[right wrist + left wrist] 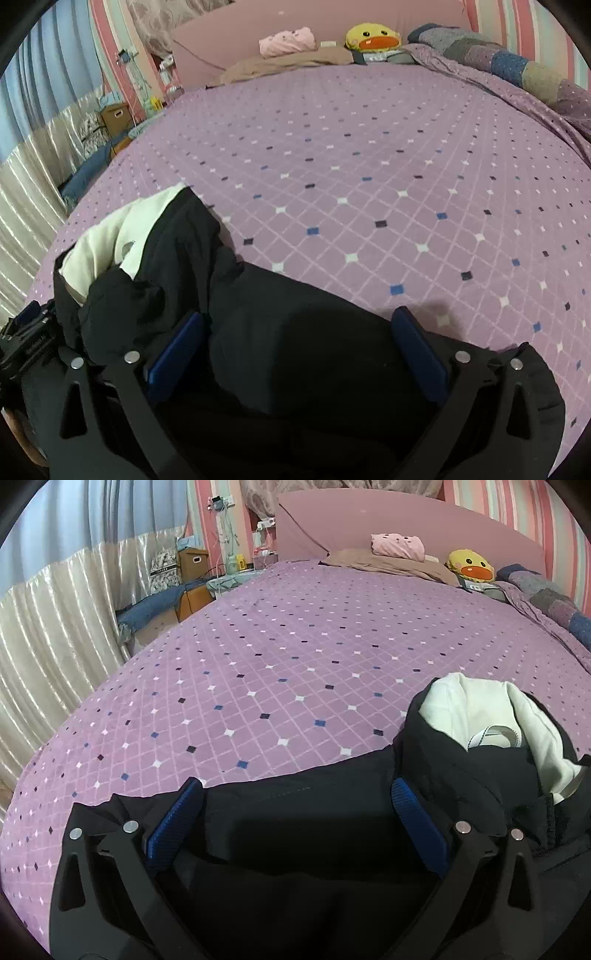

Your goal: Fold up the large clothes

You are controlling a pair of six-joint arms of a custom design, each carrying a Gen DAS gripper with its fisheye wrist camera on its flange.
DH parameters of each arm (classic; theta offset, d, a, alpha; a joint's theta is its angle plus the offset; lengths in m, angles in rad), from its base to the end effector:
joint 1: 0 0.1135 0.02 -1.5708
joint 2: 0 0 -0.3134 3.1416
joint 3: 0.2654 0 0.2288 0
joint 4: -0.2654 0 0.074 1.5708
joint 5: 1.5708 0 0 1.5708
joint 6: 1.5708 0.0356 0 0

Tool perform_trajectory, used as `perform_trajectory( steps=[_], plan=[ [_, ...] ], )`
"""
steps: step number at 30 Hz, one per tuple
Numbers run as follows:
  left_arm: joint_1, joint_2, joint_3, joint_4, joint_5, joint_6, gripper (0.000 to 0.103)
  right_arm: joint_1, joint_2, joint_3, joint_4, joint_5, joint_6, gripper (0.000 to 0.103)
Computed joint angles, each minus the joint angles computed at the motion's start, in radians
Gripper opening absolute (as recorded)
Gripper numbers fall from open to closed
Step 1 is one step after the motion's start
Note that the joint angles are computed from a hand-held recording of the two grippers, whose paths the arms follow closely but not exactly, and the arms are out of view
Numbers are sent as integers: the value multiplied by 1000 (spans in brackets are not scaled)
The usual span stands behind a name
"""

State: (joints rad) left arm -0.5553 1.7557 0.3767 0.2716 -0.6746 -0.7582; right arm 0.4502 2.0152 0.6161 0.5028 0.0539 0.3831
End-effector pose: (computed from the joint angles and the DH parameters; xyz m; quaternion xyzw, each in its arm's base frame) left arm 0.2022 -0.0993 0.1252 -0.1686 0.9060 0.1228 0.3683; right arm 0.2890 0.1375 0.1036 -0.0227 0.9431 0.1106 0.3128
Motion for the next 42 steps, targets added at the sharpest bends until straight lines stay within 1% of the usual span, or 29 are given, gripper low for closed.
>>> perform_trajectory(
  steps=[1, 3, 4, 5, 7, 9, 10, 11, 12, 13, 14, 16, 17, 18, 19, 20, 21, 25, 27, 31, 34, 37, 39, 42],
  plan=[
    [6, -8, 2, -10, 15, 15, 100, 0, -3, 3, -13, -1, -5, 101],
    [26, -49, 17, -91, 34, 48, 100, 13, -46, 25, -109, 13, -55, 101],
    [27, -71, 18, -121, 30, 53, 100, 21, -77, 10, -109, 32, -73, 101],
    [21, -126, 5, -156, 15, 59, 100, 51, -151, -51, -49, 101, -96, 101],
    [-13, -236, -30, -195, -12, 47, 100, 85, -236, -123, 28, 185, -145, 101],
    [-82, -310, -16, -287, -50, -26, 100, 130, -282, -156, 51, 322, -220, 101],
    [-118, -317, 6, -333, -69, -72, 100, 139, -281, -167, 62, 370, -250, 101],
    [-163, -304, 42, -382, -82, -138, 100, 138, -280, -174, 69, 385, -265, 101],
    [-192, -290, 68, -403, -78, -179, 100, 124, -278, -191, 91, 380, -280, 101],
    [-230, -266, 95, -395, -66, -219, 100, 102, -280, -198, 98, 359, -289, 101],
    [-254, -242, 113, -376, -62, -234, 100, 61, -270, -210, 117, 307, -284, 101],
    [-308, -155, 159, -368, -90, -294, 100, 2, -245, -212, 127, 223, -262, 101],
    [-326, -94, 198, -381, -110, -317, 100, -18, -231, -211, 134, 207, -264, 101],
    [-334, -37, 234, -398, -126, -324, 100, -26, -215, -205, 136, 198, -260, 101],
    [-337, 35, 285, -450, -150, -335, 100, -31, -196, -203, 146, 190, -259, 101],
    [-338, 75, 307, -473, -161, -347, 100, -33, -182, -203, 154, 183, -256, 101],
    [-330, 100, 311, -461, -162, -338, 100, -37, -163, -195, 154, 173, -251, 101],
    [-311, 130, 265, -341, -167, -307, 100, -50, -116, -212, 221, 145, -233, 101],
    [-301, 140, 256, -311, -160, -297, 100, -51, -97, -206, 226, 140, -229, 101],
    [-306, 162, 266, -306, -190, -302, 100, -51, -80, -204, 238, 135, -220, 101],
    [-329, 170, 267, -309, -216, -330, 100, -46, -71, -225, 286, 144, -214, 101],
    [-340, 169, 251, -279, -236, -340, 100, -48, -71, -253, 342, 139, -208, 101],
    [-336, 173, 243, -250, -231, -329, 100, -73, -63, -266, 378, 93, -202, 101],
    [-325, 179, 238, -221, -223, -311, 100, -94, -53, -257, 372, 56, -195, 101]
  ],
)
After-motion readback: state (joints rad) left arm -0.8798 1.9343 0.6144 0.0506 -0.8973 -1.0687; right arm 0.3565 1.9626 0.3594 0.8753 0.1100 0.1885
